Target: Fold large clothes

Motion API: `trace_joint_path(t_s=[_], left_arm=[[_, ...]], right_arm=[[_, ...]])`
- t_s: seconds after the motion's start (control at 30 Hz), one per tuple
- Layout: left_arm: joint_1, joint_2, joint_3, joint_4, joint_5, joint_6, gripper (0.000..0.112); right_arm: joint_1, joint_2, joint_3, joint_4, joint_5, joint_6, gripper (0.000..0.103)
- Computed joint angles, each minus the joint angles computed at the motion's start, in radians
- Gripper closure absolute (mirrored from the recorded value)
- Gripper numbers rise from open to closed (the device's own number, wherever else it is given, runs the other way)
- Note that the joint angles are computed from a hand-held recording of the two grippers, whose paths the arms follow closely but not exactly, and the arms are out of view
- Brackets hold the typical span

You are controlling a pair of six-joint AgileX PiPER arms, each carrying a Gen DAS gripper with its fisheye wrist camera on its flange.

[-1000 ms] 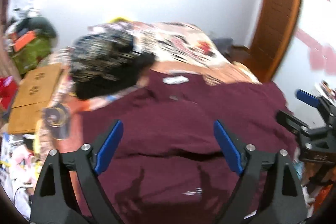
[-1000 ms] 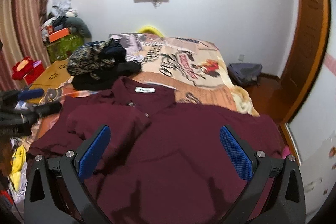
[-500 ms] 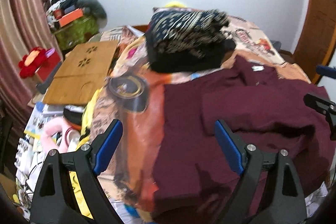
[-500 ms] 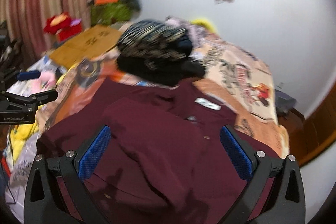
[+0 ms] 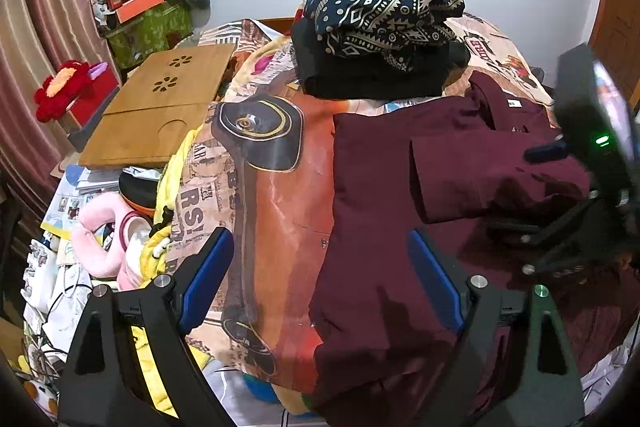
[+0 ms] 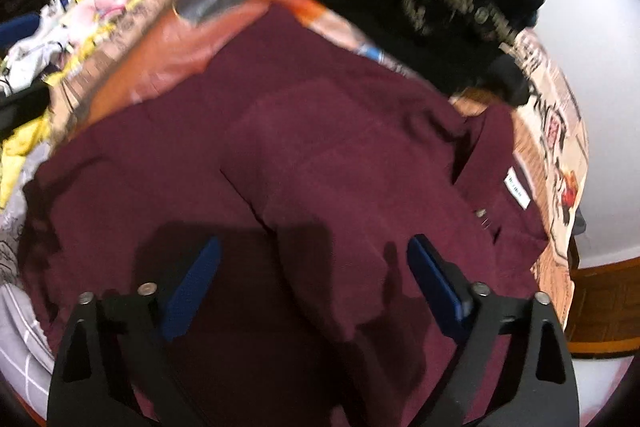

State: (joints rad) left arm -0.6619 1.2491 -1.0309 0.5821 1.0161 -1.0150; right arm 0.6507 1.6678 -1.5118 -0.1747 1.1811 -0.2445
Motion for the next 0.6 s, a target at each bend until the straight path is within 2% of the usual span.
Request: trace_joint_path(t_s=[0.07, 0.1, 0.13, 0.23, 0.3, 0.47, 0.6], left_arm=[[-0.002, 0.003, -0.003, 0.001, 0.0, -0.003, 0.024], [-0.003, 0.004, -0.004, 0.001, -0.001, -0.004, 0.024], [-0.004, 0.006, -0.008, 0.0, -0.001, -0.003, 0.024], [-0.015, 0.013, -0.022, 0.006, 0.007, -0.006, 0.024], [-0.023, 0.026, -0.04, 0.007, 0.015, -0.006, 0.024], [-0.054, 0.057, -0.081, 0.021, 0.04, -0.01, 0.024], [-0.073, 0.108, -0.136, 0.015, 0.056, -0.001, 0.024]], right_arm=[[-0.019, 0.012, 0.004, 0.026, 0.008, -0.014, 0.03], [-0.033, 0.01, 0.01, 0.045, 0.005, -0.018, 0.041], [-0.038, 0.005, 0.016, 0.051, 0.001, -0.012, 0.058], [-0.072, -0.025, 0.032, 0.08, -0.015, -0.021, 0.088], [-0.105, -0.06, 0.043, 0.114, -0.028, -0.029, 0.094], [-0.208, -0.163, 0.045, 0.216, -0.043, -0.069, 0.097], [-0.367, -0.252, -0.007, 0.343, -0.038, -0.124, 0.098]])
